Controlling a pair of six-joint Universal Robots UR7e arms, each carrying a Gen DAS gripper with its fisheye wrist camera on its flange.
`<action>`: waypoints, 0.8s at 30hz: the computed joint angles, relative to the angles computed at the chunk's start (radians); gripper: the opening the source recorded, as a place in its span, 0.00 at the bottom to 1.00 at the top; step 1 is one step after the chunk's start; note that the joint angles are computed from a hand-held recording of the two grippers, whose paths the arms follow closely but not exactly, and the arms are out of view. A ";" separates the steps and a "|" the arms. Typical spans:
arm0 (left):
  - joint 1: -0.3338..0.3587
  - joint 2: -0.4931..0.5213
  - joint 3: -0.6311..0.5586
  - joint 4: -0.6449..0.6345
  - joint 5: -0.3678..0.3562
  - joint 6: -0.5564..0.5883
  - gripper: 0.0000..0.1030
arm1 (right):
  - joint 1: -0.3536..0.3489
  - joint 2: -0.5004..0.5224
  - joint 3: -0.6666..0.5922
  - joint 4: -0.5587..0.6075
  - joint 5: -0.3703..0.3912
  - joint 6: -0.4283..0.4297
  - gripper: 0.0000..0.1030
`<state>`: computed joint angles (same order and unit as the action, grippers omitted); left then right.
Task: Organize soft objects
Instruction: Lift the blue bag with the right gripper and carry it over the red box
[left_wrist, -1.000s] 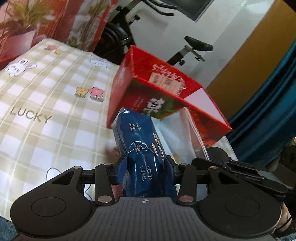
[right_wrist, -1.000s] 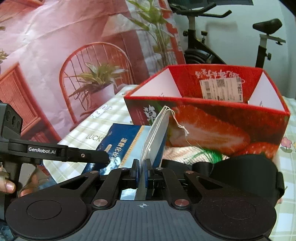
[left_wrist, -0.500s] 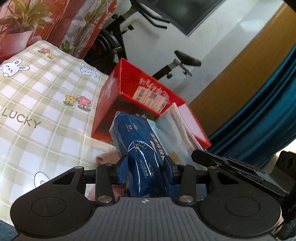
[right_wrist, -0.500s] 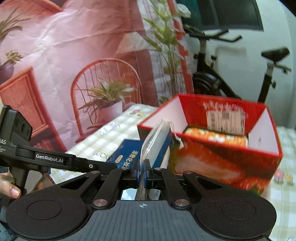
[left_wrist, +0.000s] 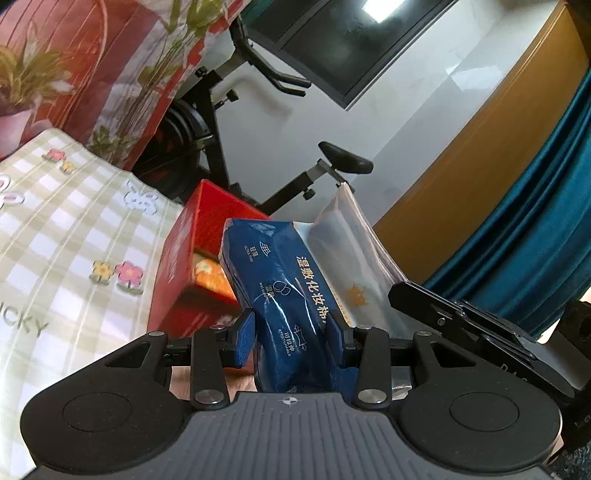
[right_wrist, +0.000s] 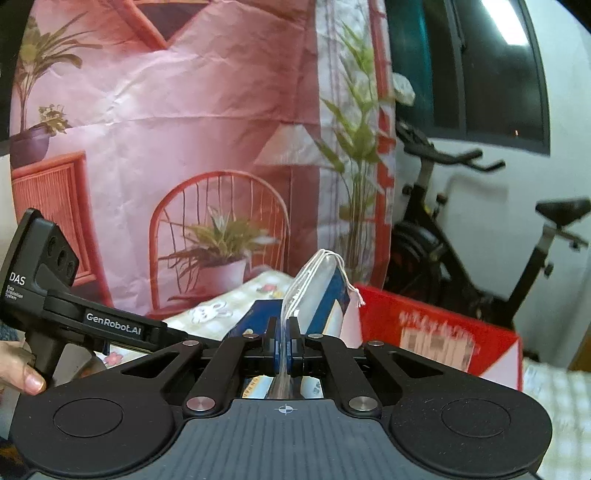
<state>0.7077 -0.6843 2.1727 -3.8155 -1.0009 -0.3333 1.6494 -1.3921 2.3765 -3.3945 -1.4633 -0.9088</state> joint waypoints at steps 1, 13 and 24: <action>0.002 0.003 -0.013 0.003 0.003 0.015 0.41 | 0.004 0.007 -0.011 -0.001 -0.002 -0.005 0.03; 0.079 0.031 -0.195 0.134 0.017 0.099 0.41 | 0.012 0.182 -0.227 0.046 -0.055 0.039 0.03; 0.143 0.063 -0.345 0.311 0.060 0.122 0.41 | -0.022 0.344 -0.410 0.097 -0.094 0.111 0.03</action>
